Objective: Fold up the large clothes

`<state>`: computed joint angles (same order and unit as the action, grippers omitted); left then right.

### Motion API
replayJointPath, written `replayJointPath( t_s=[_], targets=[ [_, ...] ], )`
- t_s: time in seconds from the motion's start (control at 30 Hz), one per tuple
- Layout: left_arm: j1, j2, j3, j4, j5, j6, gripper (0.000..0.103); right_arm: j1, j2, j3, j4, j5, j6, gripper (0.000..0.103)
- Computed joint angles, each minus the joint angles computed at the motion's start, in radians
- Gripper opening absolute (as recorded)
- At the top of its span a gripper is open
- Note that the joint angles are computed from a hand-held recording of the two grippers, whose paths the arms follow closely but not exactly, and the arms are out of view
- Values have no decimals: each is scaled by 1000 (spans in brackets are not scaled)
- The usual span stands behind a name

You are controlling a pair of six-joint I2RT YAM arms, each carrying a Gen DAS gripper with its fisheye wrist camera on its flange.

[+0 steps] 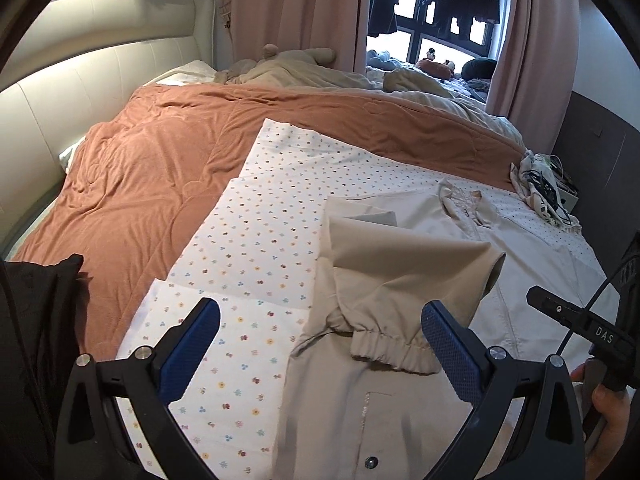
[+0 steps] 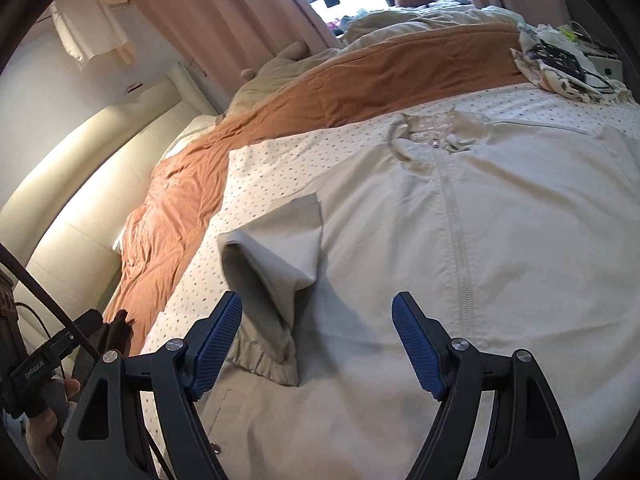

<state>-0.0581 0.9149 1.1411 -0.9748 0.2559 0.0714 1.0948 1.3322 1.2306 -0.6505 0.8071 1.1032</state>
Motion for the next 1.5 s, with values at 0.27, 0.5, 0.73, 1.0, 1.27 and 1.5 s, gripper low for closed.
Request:
replayJointPath(
  t_s=[0.27,0.5,0.73,1.0,1.27,1.5],
  targets=[
    [242,-22,-41,-20,96,153,103,-90,250,173,91,-203,-192,76],
    [441,-13,-66,-44,191,284,103,-163,468,377,27,-332,-266,76],
    [571,16,-88,-72,268,371,103,-229,588,464,-47,-393,-251,76],
    [586,29,-101,-93,273,383,103,-209,614,501,-88,-304,-232,19],
    [422,9,-96,-80,181,283,103,-215,353,211,188,-325,-191,2],
    [232,25,-104,-42,75,171,103,-142,-43,-139,321,-176,-115,2]
  ],
)
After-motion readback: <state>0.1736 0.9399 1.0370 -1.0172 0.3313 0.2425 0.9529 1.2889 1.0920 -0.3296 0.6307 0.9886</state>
